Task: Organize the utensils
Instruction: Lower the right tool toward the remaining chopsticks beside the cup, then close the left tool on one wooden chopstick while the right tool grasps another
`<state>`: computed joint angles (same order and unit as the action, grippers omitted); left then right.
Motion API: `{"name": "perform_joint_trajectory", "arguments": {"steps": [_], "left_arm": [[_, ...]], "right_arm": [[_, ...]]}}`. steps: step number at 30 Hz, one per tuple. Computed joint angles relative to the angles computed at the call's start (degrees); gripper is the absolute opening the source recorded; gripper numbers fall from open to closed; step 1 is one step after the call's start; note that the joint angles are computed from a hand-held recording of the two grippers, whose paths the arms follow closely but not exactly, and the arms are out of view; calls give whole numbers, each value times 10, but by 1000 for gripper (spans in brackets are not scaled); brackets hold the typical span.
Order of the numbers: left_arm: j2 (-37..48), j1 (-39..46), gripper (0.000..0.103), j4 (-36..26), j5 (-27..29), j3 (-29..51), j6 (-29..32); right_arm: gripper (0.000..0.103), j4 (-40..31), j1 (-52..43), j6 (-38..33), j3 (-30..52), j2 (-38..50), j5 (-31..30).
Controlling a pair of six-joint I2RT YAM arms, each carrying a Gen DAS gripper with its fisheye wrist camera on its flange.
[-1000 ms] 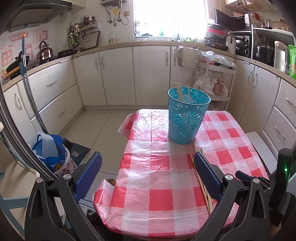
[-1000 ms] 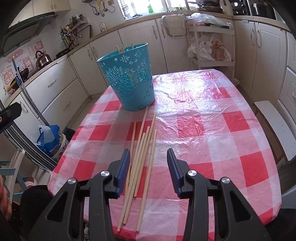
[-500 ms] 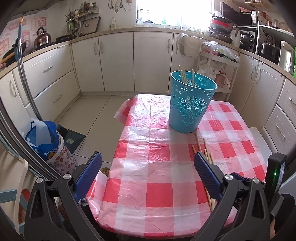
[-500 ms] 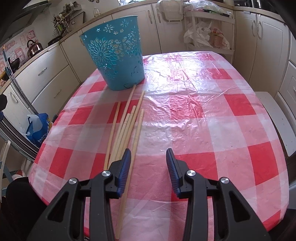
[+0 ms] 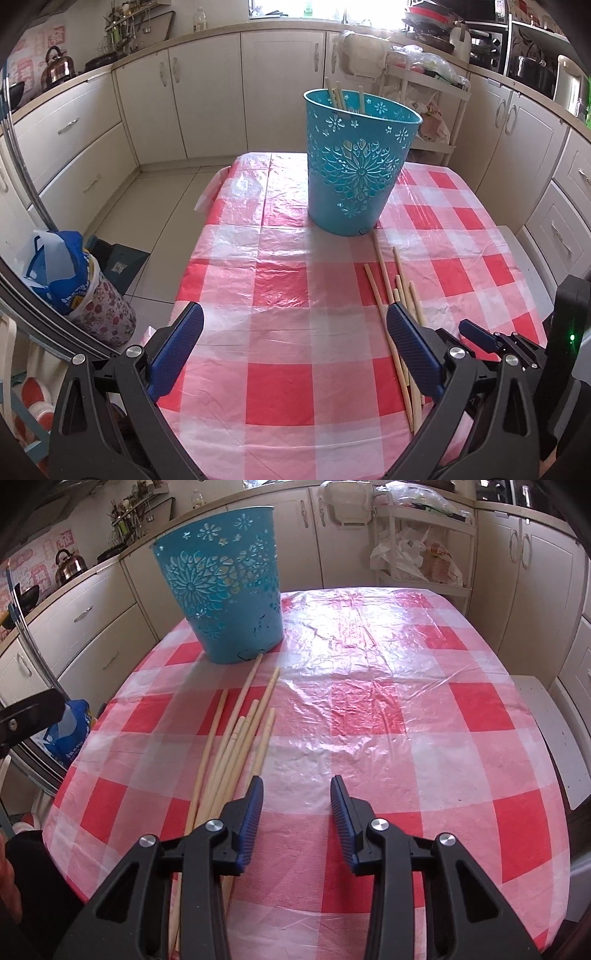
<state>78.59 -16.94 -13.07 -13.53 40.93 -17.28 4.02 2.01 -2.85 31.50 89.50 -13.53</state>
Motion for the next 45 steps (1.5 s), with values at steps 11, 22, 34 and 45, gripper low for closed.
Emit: {"name": "perform_joint_trajectory", "arguments": {"steps": [11, 22, 34, 45], "left_arm": [[147, -20, 95, 44, -10, 60, -15], [244, -52, 95, 45, -50, 117, -20], [267, -76, 95, 58, -58, 99, -15], [211, -57, 95, 76, -76, 42, 120]], "right_arm": [[38, 13, -3, -22, -1, 6, -20], [35, 28, 0, -48, -10, 2, 51], [35, 28, -17, -42, -10, 4, 23], [35, 20, -27, -42, -6, 4, 18]]}}
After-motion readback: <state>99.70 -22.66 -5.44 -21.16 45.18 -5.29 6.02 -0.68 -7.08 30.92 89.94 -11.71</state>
